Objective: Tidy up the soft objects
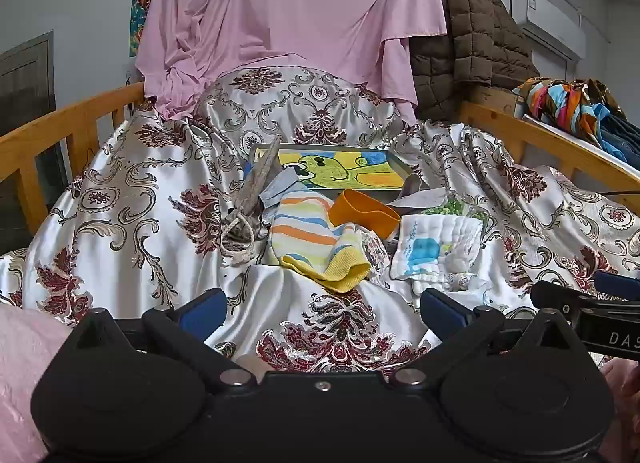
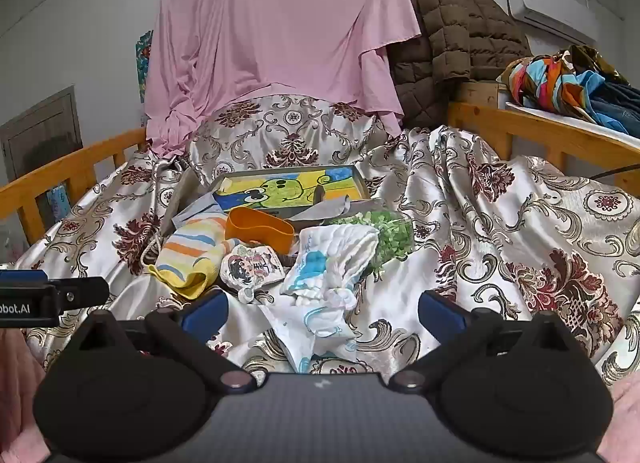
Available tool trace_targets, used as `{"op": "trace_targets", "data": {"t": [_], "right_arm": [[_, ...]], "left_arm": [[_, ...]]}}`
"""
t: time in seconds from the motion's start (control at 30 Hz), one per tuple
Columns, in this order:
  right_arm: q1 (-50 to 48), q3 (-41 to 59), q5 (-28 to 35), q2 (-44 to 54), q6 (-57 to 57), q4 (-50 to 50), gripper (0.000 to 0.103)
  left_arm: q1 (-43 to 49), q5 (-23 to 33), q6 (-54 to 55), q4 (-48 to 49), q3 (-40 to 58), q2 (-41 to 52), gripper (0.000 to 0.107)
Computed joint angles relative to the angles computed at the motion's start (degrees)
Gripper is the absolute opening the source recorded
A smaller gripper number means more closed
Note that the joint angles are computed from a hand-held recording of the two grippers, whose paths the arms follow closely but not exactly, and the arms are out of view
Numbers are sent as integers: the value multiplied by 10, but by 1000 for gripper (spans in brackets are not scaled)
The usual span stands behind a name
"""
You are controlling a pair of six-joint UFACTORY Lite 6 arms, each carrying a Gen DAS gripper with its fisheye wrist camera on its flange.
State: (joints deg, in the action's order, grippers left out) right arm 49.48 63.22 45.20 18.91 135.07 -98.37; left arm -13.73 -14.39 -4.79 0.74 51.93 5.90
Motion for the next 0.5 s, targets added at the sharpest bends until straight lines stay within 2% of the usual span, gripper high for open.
{"op": "trace_targets", "data": {"t": [0.5], "right_arm": [[0,-3,0,-1,4,-2,103]], "left_arm": [[0,0,0,0,0,0,102]]}}
